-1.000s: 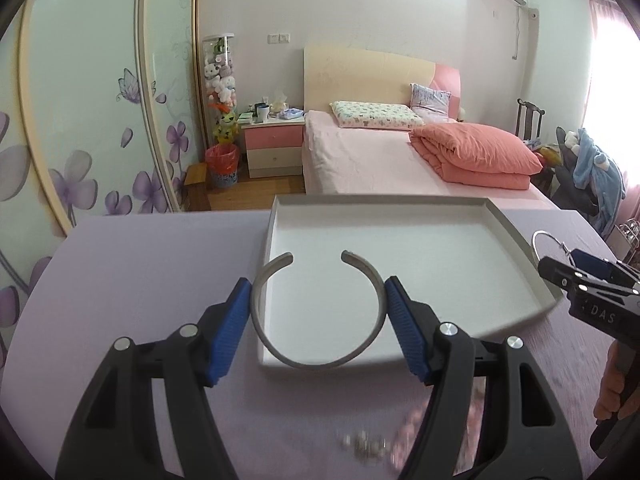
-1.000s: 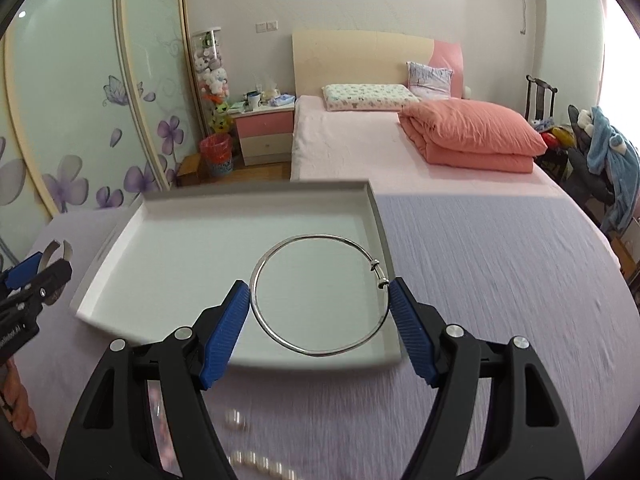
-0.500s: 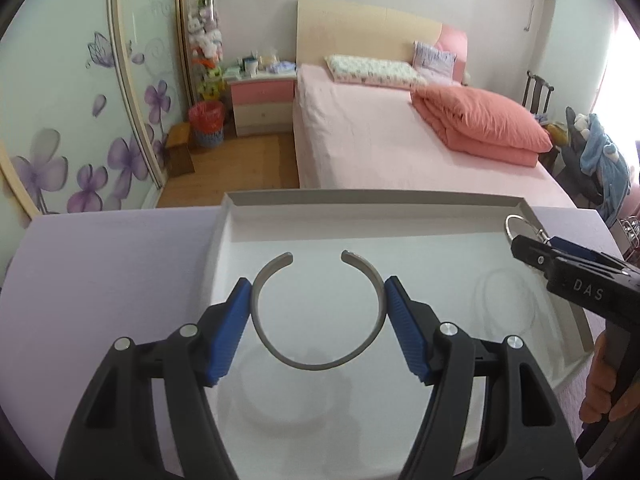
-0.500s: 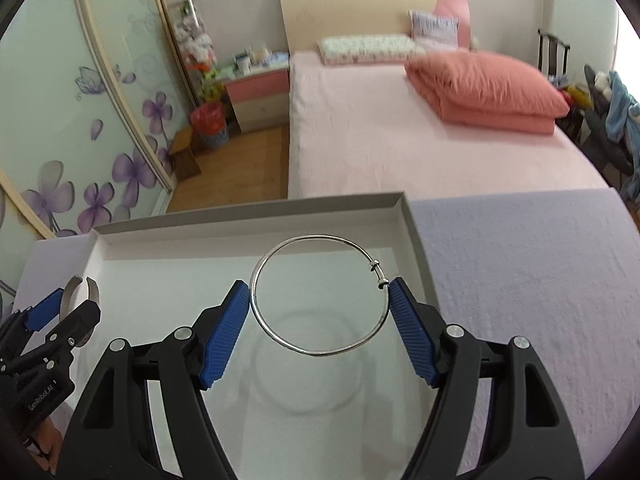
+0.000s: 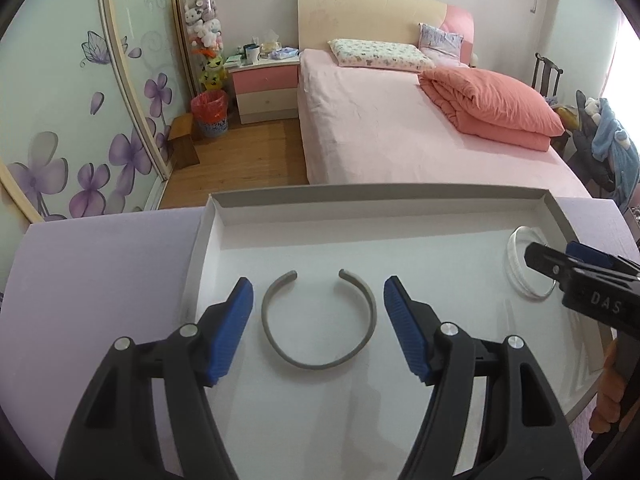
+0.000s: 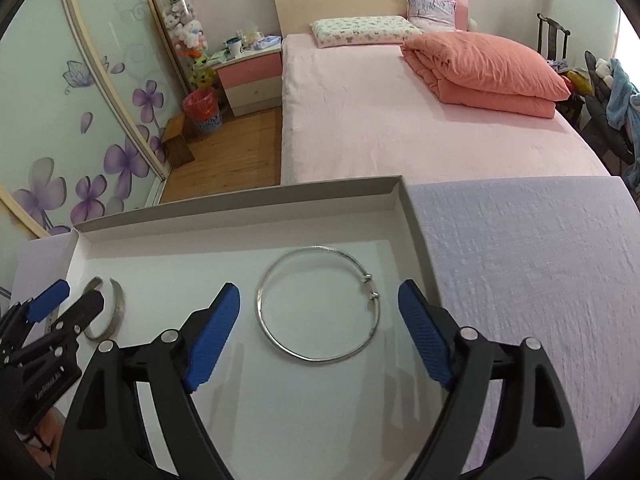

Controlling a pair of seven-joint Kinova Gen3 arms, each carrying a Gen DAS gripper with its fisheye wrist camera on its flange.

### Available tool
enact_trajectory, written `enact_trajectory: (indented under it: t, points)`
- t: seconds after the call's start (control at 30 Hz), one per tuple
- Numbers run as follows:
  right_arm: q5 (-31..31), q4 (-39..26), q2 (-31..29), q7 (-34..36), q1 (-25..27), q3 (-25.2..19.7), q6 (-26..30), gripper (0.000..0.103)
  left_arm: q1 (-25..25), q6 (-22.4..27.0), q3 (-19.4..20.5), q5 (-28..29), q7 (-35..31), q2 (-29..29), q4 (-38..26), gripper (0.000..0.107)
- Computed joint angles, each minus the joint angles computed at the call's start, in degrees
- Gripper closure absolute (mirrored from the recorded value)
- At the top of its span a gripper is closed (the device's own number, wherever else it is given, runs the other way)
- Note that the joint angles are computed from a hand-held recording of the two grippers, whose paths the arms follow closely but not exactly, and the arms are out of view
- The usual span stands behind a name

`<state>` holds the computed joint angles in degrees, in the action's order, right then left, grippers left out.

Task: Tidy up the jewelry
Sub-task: 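Carry the cuff with the left tool into the tray while the right tool drops the bangle there, then move the right tool to the dark red bead necklace and close on it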

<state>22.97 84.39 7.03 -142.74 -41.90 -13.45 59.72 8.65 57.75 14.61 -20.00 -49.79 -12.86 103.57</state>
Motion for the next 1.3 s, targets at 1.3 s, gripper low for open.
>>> enact_trajectory:
  t: [1.3]
  points:
    - [-9.3, 24.8, -38.0, -9.3, 15.4, -34.4, -4.4, 0.022, -13.4, 26.3, 9.8, 17.7, -11.2, -51.6, 0.3, 0.026]
